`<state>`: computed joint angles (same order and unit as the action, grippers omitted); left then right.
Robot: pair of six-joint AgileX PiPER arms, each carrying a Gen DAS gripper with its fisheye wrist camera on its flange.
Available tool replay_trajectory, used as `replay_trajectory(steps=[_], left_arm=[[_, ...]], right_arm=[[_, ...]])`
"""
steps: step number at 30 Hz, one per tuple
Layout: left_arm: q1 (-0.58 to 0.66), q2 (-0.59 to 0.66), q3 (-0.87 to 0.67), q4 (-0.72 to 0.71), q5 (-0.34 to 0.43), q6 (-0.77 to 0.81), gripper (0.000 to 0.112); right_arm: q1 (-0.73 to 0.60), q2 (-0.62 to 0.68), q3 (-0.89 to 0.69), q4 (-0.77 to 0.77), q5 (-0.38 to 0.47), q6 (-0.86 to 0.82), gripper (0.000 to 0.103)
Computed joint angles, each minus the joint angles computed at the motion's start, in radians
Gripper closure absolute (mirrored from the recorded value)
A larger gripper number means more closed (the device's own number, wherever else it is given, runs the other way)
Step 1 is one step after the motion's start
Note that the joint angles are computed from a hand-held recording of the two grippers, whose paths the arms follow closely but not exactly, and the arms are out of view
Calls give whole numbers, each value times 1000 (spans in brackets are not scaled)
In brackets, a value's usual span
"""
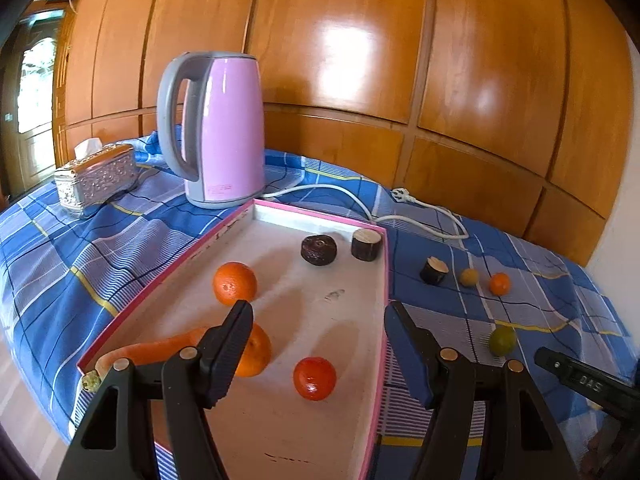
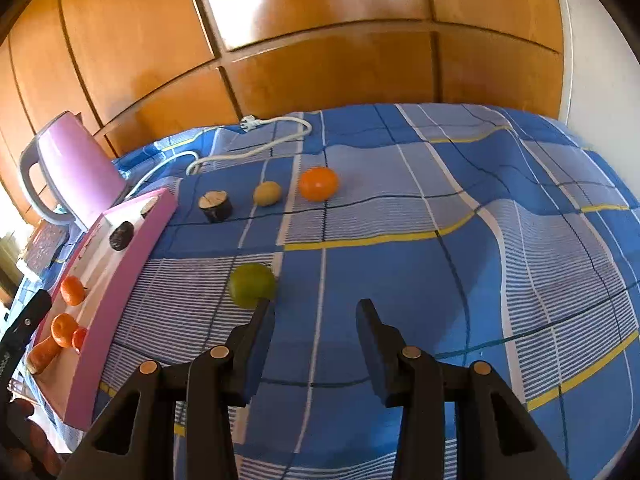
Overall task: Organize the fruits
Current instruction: 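Withdraw both open tools from the tray, then close the right tool around the green round fruit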
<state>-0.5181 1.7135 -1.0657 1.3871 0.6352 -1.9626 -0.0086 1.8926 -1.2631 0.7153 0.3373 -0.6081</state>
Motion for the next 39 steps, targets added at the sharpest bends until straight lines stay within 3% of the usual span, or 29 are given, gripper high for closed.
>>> replay_trajectory(steps=[12,18,22,24,26,29,31,33,39], left_arm=[[-18,4,-3,31,-38,22,44],[-6,22,-32,-51,-93,121,38],[-12,17,-24,-21,-101,94,38],[-13,25,-34,-32,-102,111,38],[-17,27,-37,-26,-102,115,38],[-22,25,-42,-13,-103,128,46],[-14,32,-67,-65,-125,199,56],[-6,49,-105,-141,-143,290,60],[18,131,-270,-380,-179,571,64]], right_arm=[[24,28,-22,193,28,-227,60],[50,91,-102,111,35,-140,60],[67,129,-146,54,49,-94,61],[76,139,-156,27,46,-79,69],[82,138,-155,2,28,-59,70],[70,147,-172,-22,27,-7,70],[58,154,-187,-52,19,56,70],[43,172,-220,-81,39,113,70],[44,219,-311,-199,72,228,70]])
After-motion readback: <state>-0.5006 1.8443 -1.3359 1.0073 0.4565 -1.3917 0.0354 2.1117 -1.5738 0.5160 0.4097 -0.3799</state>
